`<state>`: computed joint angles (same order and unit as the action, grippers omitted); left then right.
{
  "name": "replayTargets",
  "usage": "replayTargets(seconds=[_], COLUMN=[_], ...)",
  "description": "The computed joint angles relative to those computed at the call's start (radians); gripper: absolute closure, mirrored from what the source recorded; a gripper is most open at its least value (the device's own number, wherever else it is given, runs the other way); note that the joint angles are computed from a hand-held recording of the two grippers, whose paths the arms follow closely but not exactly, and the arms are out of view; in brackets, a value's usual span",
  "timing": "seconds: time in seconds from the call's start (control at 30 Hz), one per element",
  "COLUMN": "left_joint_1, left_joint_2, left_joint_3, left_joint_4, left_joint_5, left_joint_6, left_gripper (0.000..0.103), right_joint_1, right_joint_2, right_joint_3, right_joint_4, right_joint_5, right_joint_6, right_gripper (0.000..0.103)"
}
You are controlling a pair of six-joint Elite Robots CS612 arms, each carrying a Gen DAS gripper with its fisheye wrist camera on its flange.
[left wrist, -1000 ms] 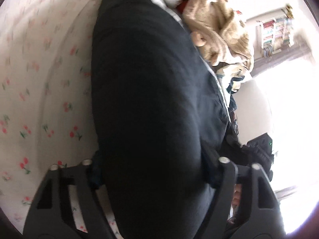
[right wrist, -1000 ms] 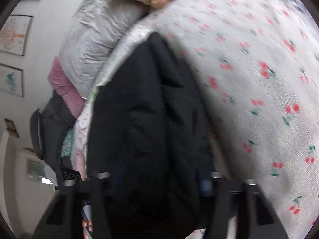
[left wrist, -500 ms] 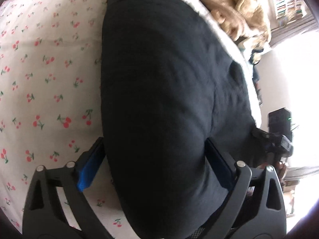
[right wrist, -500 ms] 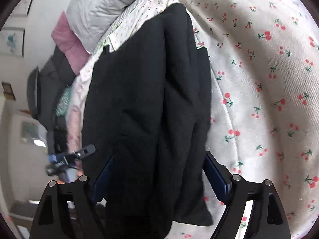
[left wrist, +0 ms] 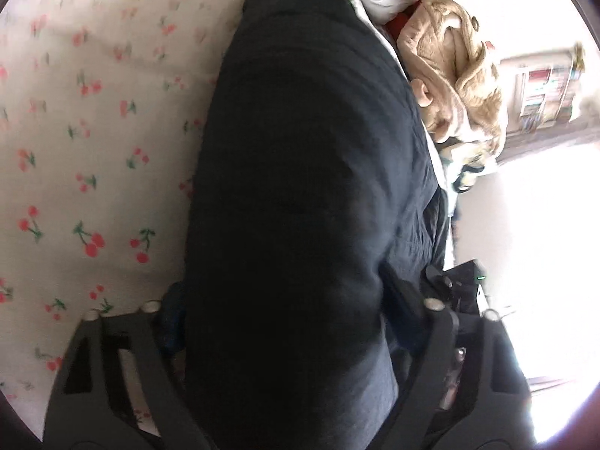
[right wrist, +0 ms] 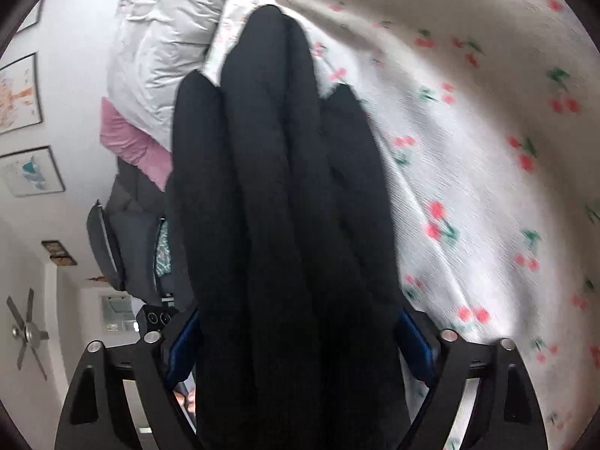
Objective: Fold large clothes
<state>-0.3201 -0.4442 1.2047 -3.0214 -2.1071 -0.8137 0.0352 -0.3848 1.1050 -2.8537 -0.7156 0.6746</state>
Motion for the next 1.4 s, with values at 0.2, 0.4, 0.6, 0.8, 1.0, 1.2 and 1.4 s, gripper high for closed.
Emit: replayTargets(seconds=[0.2, 0.4, 0.6, 0.8, 1.0, 1.2, 1.4], left_joint_1=[-0.06, -0.084, -0.097, -0.143, -0.138, -0.159, -0.185], left_joint_2=[-0.093, -0.076, 0.031, 0.086, 0.04, -0.067, -0.162], left_joint_3=[0.057, -0.026, -0.273, -0.397, -0.275, -0.112, 0.037], left_joint_4=[-0.03, -0.12, -0.011, 0.376, 0.262, 0.207, 0.162], left_joint_5=[0.197, 0.188, 0.097, 0.341, 0.282, 0.337, 0.459], left_joint_6=[0.205, 0.288, 0.353, 0.513, 0.486, 0.523, 0.494], left_gripper=[0.041, 0.041, 0.024, 0.02, 0.02, 0.02, 0.002], right_joint_1=[0.003, -0.004, -0.04, -0.056, -0.055, -0.008, 0.048], right_joint_2=[-0.054, -0.159, -0.215, -0.239, -0.286, -0.326, -0.373], right_joint_3=[0.073, 0.194, 0.265, 0.293, 0.367, 0.355, 0.403], right_joint_4=[-0.201, -0.404, -0.532, -0.203, -0.331, -0.261, -0.203], right_joint_5=[-0.061, -0.226, -0.382, -0.713, -0.745, -0.805, -0.864], right_joint_6=[0.032, -0.021, -0.032, 0.005, -0.014, -0.15, -0.179], right_gripper=[0.063, 0.063, 0.056, 0.027, 0.027, 0.027, 0.019])
